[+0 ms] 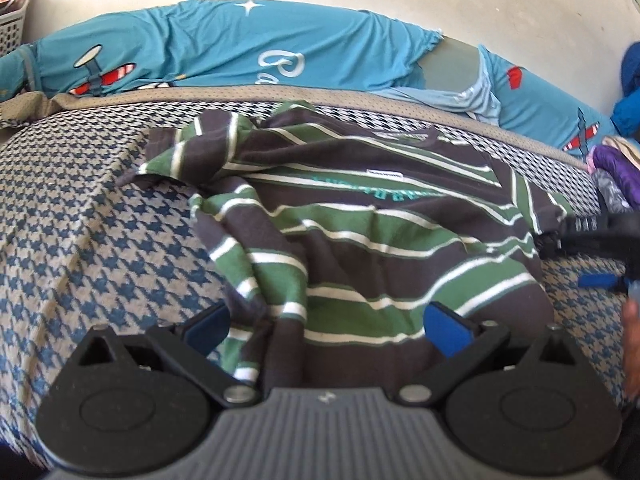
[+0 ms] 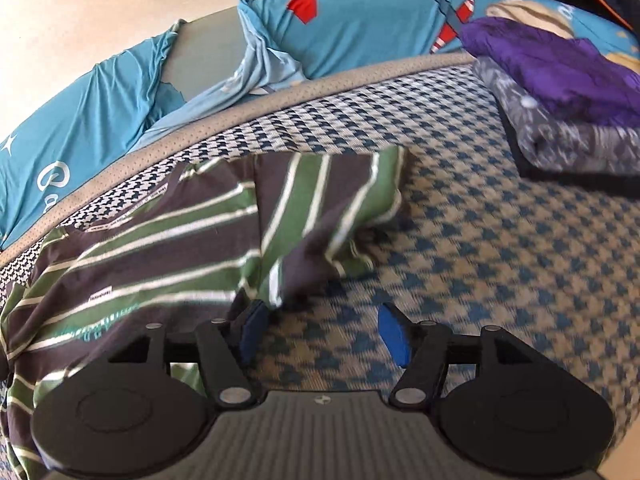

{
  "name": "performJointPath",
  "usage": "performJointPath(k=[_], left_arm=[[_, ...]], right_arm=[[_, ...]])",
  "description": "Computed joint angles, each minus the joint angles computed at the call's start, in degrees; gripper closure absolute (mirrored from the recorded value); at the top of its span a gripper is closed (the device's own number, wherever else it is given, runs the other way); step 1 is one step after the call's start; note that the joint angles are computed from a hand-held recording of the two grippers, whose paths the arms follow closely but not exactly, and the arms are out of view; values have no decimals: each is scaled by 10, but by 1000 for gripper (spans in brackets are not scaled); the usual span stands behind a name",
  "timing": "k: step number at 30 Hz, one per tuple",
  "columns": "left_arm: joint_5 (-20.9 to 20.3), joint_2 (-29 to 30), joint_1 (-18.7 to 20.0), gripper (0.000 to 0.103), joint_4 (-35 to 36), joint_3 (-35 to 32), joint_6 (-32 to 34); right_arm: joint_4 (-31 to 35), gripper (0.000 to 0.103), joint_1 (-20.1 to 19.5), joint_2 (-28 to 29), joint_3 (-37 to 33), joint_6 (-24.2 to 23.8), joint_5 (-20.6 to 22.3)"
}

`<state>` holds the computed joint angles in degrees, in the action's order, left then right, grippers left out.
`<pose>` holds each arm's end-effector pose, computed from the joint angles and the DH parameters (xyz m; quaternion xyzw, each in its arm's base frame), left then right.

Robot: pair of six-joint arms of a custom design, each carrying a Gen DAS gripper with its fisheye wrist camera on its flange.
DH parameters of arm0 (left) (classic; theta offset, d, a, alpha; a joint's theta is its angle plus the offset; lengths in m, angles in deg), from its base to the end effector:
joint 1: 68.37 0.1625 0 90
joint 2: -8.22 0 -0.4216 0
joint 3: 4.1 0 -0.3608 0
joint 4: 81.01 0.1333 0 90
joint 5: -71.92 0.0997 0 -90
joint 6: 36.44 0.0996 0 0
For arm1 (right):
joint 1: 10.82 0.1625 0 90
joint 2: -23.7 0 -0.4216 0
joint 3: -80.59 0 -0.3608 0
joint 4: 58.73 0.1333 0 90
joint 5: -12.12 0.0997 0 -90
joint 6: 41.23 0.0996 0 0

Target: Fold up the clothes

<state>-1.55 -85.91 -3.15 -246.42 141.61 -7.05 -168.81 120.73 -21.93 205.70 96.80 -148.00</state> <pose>0.0111 -0.3616 0.2533 0.4145 0.8756 -0.1985 0.1488 0.2832 -0.2598 0.0061 -0.3408 -0.6858 0.4975 0.4074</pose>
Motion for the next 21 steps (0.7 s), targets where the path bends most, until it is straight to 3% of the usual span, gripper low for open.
performJointPath(k=[3, 8, 11, 16, 21], left_arm=[[18, -1, -4, 0, -2, -4, -15], [55, 6, -2, 0, 20, -17, -45], [96, 15, -2, 0, 43, -26, -66], [134, 13, -20, 0, 26, -4, -29], [128, 11, -18, 0, 41, -10, -38]], right_arm=[[-42, 36, 8, 25, 1, -15, 15], [48, 18, 11, 73, -55, -43, 25], [123, 12, 13, 98, -87, 3, 27], [205, 10, 17, 122, -120, 62, 30], [244, 8, 19, 136, -136, 96, 30]])
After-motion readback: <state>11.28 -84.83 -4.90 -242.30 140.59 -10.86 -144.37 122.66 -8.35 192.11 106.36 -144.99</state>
